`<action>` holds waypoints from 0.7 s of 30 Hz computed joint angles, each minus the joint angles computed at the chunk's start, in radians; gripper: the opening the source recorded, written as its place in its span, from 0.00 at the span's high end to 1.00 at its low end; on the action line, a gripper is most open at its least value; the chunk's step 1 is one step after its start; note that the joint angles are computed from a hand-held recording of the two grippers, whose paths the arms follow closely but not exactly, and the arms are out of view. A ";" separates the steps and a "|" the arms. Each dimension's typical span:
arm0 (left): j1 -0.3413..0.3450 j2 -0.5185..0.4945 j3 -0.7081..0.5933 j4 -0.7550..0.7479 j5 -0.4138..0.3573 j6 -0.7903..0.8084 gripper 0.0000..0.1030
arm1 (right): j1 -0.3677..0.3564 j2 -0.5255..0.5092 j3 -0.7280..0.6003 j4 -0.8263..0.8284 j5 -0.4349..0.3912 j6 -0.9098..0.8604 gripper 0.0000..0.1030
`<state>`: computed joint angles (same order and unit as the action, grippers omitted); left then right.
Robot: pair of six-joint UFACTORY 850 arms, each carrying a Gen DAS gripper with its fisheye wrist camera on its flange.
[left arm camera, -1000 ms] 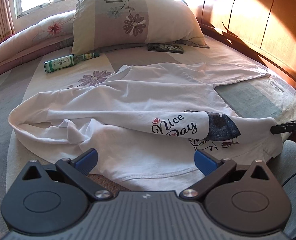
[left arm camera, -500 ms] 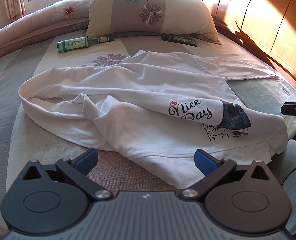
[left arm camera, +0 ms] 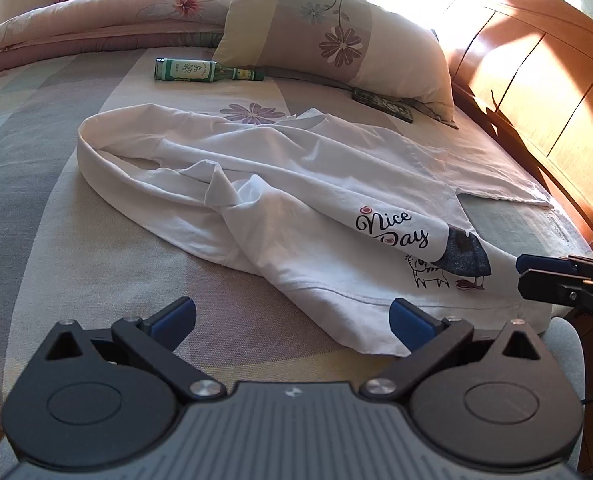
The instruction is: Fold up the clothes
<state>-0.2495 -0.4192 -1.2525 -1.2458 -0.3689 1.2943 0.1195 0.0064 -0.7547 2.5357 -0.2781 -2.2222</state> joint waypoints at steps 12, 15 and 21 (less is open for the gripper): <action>0.025 -0.153 -0.153 0.084 -0.062 -0.110 0.01 | 0.039 0.059 0.043 0.139 0.026 -0.114 0.16; 0.049 -0.225 -0.221 0.055 -0.115 -0.140 0.01 | 0.045 0.059 0.042 0.188 0.052 -0.149 0.16; 0.111 -0.349 -0.327 -0.092 -0.336 -0.179 0.01 | 0.069 0.048 0.033 0.275 0.091 -0.208 0.16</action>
